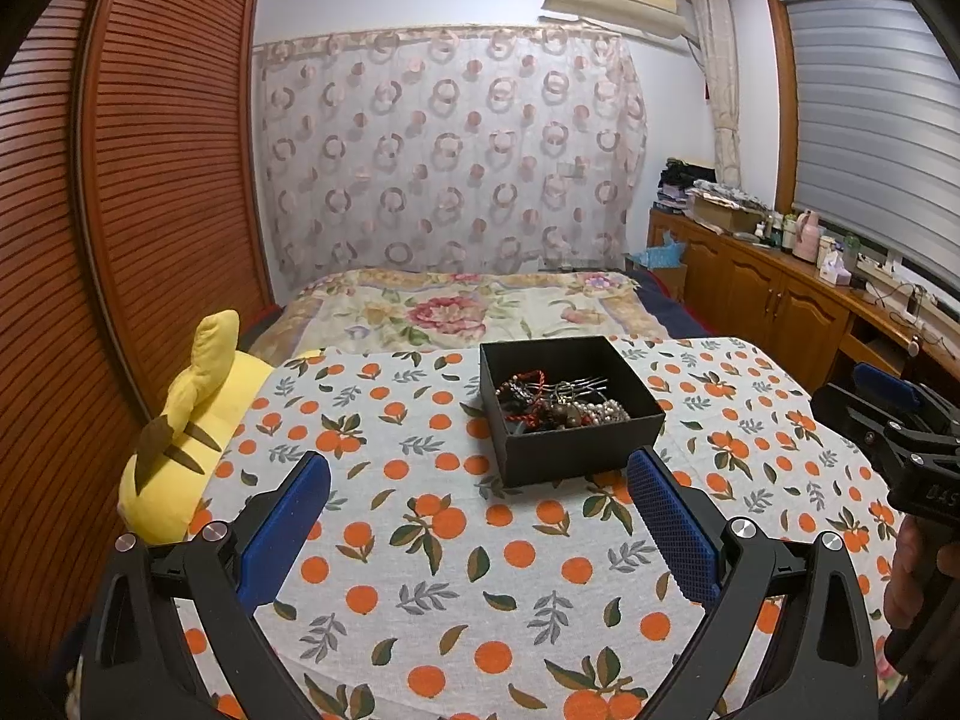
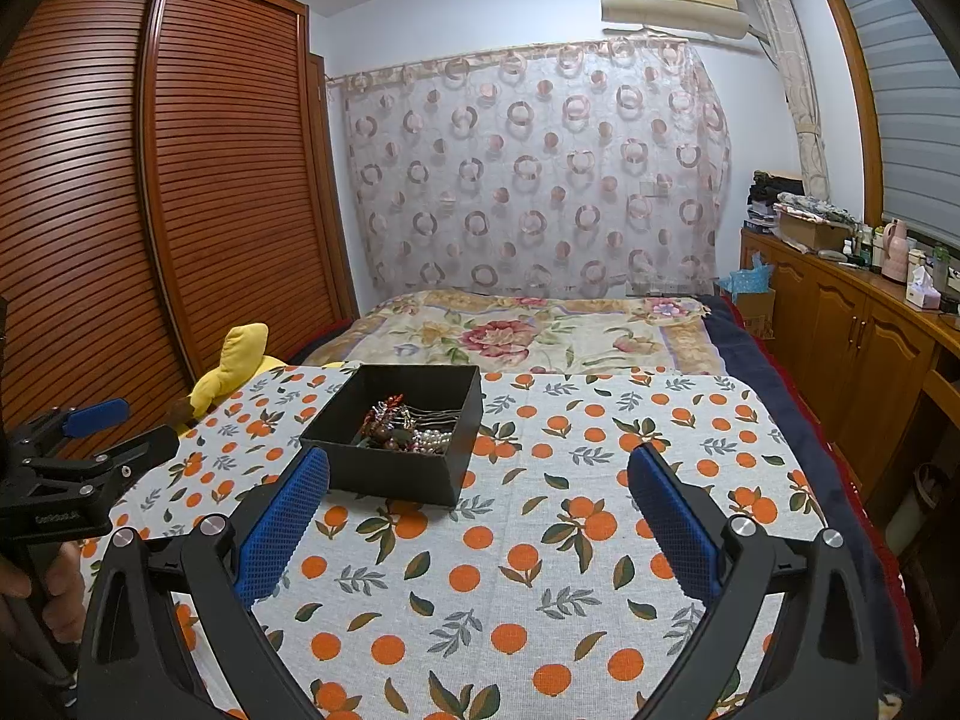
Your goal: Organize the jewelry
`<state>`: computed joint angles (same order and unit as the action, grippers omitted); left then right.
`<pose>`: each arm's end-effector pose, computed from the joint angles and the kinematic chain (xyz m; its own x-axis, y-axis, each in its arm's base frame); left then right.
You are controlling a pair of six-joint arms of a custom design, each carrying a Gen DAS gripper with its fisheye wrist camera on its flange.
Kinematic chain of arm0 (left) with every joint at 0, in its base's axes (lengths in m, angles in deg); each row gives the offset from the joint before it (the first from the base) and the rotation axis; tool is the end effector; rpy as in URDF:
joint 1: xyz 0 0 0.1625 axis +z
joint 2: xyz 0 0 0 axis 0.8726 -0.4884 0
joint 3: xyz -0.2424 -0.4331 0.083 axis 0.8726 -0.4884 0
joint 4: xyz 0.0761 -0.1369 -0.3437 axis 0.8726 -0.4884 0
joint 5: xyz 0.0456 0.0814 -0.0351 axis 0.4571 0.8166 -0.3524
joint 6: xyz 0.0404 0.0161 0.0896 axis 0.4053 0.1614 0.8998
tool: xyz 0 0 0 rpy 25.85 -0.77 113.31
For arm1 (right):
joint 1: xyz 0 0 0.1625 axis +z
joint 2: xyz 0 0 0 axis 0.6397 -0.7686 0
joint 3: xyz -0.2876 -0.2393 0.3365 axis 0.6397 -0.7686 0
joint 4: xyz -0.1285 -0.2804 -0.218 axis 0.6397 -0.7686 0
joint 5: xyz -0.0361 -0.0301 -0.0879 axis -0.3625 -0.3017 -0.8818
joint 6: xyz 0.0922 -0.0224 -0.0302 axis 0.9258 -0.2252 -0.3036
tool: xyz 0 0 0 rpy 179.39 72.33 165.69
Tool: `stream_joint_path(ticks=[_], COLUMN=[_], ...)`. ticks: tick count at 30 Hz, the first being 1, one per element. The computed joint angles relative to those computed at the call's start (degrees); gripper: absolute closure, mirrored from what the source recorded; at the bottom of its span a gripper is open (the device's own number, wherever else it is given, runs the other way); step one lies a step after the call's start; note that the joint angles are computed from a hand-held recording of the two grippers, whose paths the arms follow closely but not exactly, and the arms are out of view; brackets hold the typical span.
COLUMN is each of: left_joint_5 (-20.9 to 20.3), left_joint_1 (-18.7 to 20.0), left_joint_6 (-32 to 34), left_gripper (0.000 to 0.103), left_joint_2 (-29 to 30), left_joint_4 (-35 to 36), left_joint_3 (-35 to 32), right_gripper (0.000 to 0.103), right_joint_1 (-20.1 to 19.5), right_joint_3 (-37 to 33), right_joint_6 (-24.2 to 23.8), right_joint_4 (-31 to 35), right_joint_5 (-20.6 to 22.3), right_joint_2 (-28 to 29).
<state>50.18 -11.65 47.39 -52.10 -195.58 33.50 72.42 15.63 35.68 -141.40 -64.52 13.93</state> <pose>-0.1690 -0.5381 0.3639 -0.6896 -0.1941 -0.6977 0.5467 0.4922 -0.6773 0.3708 -0.6225 0.0865 -0.6947 -0.4732 0.5418 -0.7178 0.4070 -0.5649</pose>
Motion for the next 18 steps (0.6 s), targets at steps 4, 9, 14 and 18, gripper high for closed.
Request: stream_joint_path(ticks=[4,9,14,18], left_joint_5=[0.02,0.11,0.05,0.06], left_joint_1=[0.01,-0.16,-0.18,-0.16], left_joint_6=[0.06,0.21,0.32,0.40], left_gripper=[0.007,0.008,0.008,0.008], left_joint_2=[0.01,0.24,0.35,0.53], left_joint_4=[-0.22,-0.12,-0.11,-0.20], left_joint_3=[0.12,-0.39,-0.62,-0.83], right_gripper=[0.002,0.002,0.002,0.002], right_joint_1=[-0.04,-0.09,-0.03,-0.09], right_joint_3=[0.05,0.08,0.07,0.12], right_joint_6=[-0.03,-0.08,0.00,-0.04], right_joint_4=[-0.11,-0.21,-0.26,-0.32], right_joint_5=[0.10,0.16,0.15,0.23], right_joint_2=[0.03,0.08,0.09,0.17])
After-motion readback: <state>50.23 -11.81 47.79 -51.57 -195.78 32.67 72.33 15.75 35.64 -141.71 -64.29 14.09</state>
